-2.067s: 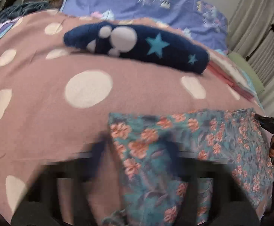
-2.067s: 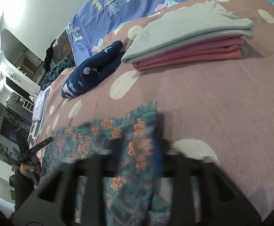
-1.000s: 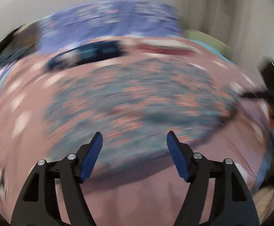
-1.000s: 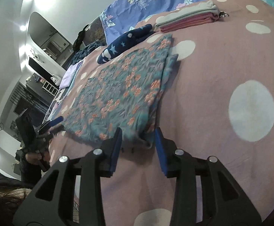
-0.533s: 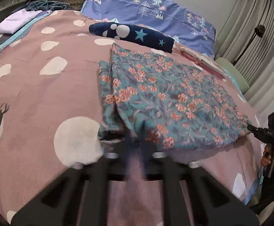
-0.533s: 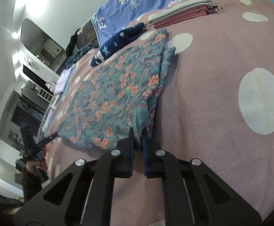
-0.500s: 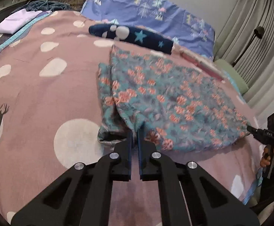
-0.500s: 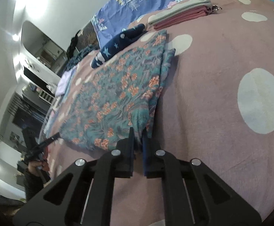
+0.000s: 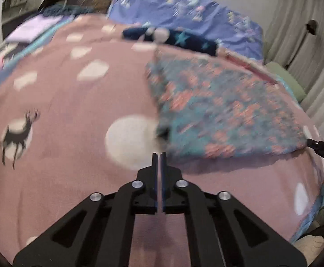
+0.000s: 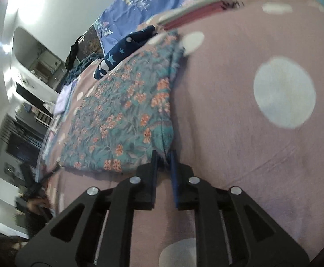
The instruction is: Fold small clothes
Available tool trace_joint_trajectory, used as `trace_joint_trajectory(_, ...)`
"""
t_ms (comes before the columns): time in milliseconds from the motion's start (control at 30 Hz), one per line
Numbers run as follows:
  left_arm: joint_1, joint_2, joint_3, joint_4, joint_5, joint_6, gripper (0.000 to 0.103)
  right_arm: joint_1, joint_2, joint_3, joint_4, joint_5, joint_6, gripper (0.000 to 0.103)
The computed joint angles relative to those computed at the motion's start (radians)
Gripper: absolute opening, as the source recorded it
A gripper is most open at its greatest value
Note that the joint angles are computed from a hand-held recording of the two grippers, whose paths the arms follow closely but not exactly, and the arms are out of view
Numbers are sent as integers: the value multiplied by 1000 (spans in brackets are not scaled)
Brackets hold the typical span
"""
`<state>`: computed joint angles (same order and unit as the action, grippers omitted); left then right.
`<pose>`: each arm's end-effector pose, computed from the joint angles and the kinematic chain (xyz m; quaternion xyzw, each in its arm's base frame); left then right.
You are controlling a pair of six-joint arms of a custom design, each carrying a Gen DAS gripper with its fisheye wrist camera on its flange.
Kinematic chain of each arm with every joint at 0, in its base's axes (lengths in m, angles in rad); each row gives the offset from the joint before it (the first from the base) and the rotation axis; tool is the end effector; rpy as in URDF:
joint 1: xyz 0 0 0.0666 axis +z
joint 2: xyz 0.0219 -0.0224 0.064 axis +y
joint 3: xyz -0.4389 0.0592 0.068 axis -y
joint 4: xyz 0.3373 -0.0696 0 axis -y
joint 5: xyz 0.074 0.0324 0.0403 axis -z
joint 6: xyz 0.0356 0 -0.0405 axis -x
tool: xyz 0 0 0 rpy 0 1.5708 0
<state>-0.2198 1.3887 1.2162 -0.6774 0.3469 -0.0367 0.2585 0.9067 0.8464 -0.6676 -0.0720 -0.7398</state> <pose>0.3997 -0.1021 0.4358 0.1783 0.9063 -0.1926 0.3312 0.2153 0.0592 0.4248 0.2030 0.8891 0.2245 0.3432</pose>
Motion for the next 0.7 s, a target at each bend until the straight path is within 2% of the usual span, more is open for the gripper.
trace_joint_trajectory(33, -8, -11, 5, 13, 19, -6, 24, 12, -4, 5, 3, 14, 9, 13)
trace_joint_trajectory(100, -52, -27, 17, 40, 27, -13, 39, 24, -3, 6, 25, 10, 21, 13)
trace_joint_trajectory(200, -133, 7, 44, 11, 11, -75, 41, 35, 49, 12, -24, 24, 13, 14)
trace_joint_trajectory(267, -208, 78, 63, -58, -87, -114, 44, 20, 52, -31, 24, -5, -20, 14)
trace_joint_trajectory(300, -237, 96, 51, -48, -150, -125, 50, 5, 40, -49, 50, -26, -22, 12)
trace_joint_trajectory(333, -264, 81, 22, 10, -206, -136, 50, -7, 32, -52, 47, -43, -19, 12)
trace_joint_trajectory(367, -283, 78, 20, 18, -245, -142, 50, -22, 22, -52, 40, -60, -18, 14)
trace_joint_trajectory(400, -294, 80, 48, -25, -271, -131, 50, -39, 8, -48, 20, -71, -14, 20)
trace_joint_trajectory(467, -297, 76, 89, -84, -211, -113, 50, -66, -13, -41, -3, -70, 17, 24)
trace_joint_trajectory(500, -318, 61, 102, -89, -180, -126, 50, -88, -25, -26, -14, -56, 48, 24)
trace_joint_trajectory(567, -376, 47, 129, -84, -177, -168, 50, -133, -34, -11, -4, -72, 80, 24)
trace_joint_trajectory(600, -423, 45, 153, -72, -157, -196, 52, -173, -25, 6, 2, -97, 102, 24)
trace_joint_trajectory(700, -519, 98, 228, -84, -65, -201, 56, -246, 43, 61, 21, -163, 187, 25)
